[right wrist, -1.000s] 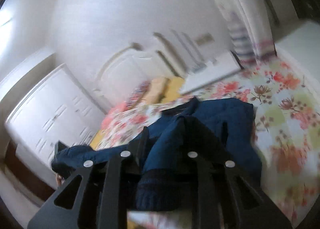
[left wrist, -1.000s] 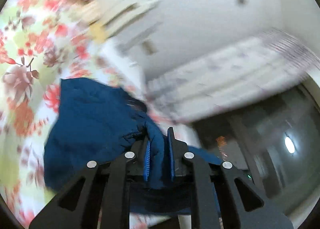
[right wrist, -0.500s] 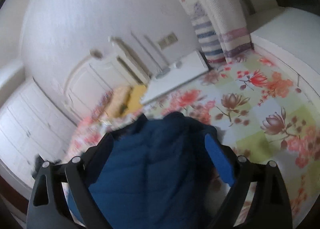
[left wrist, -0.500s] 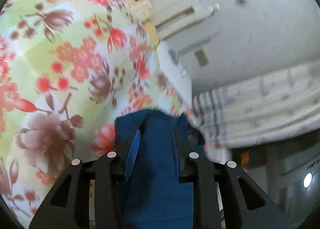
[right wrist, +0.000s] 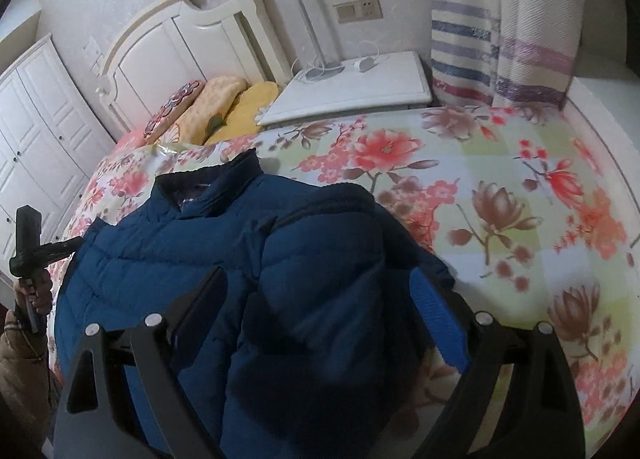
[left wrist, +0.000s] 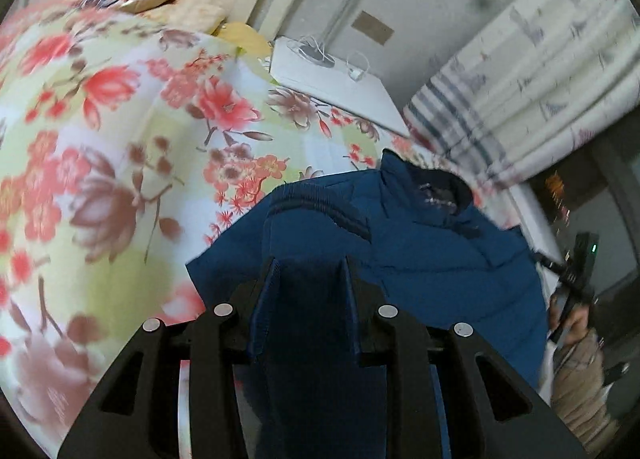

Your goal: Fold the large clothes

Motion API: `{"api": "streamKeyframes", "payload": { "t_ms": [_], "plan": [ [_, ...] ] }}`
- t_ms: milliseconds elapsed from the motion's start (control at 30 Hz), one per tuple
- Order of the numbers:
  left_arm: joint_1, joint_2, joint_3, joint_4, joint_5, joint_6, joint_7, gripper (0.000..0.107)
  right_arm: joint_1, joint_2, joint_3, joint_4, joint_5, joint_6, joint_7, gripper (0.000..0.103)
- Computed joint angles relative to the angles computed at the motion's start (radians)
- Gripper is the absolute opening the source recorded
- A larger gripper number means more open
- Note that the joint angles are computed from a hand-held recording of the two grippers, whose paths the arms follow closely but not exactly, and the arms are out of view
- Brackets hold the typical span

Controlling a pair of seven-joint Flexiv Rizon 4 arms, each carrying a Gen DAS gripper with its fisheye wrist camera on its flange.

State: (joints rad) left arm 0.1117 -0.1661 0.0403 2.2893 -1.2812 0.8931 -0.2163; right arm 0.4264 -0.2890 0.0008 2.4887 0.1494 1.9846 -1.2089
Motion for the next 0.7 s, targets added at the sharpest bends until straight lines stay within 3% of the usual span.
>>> {"api": "streamKeyframes", "payload": {
  "t_ms": [233, 267, 333, 367, 500, 633, 700],
  "plan": [
    [0.036, -0.012, 0.007, -0.038, -0.030, -0.146, 0.012, 0.021, -0.032, -0.047, 0.025, -0.033, -0.040, -0.006, 0.028, 0.091],
    [0.039, -0.019, 0.006, -0.044, -0.040, -0.159, -0.002, 0.036, -0.017, -0.049, 0.013, -0.034, -0.035, -0.007, 0.025, 0.091],
    [0.069, -0.056, 0.008, -0.081, -0.024, -0.256, -0.063, 0.094, -0.005, -0.051, 0.005, -0.032, -0.032, -0.002, 0.021, 0.091],
    [0.077, -0.066, 0.005, -0.089, -0.026, -0.282, -0.074, 0.099, -0.010, -0.051, 0.011, -0.031, -0.035, 0.001, 0.023, 0.091],
    [0.022, -0.092, -0.014, -0.102, 0.090, -0.116, -0.138, 0.099, -0.053, -0.052, 0.042, -0.026, -0.066, 0.012, 0.032, 0.091],
    [0.021, -0.113, -0.040, -0.106, 0.063, -0.081, -0.128, 0.099, 0.004, -0.042, -0.011, -0.026, -0.035, -0.007, 0.010, 0.091],
    [0.021, -0.116, -0.047, -0.105, 0.027, -0.070, -0.125, 0.091, 0.039, -0.032, -0.043, -0.029, -0.013, -0.024, -0.002, 0.091]
  ]
}}
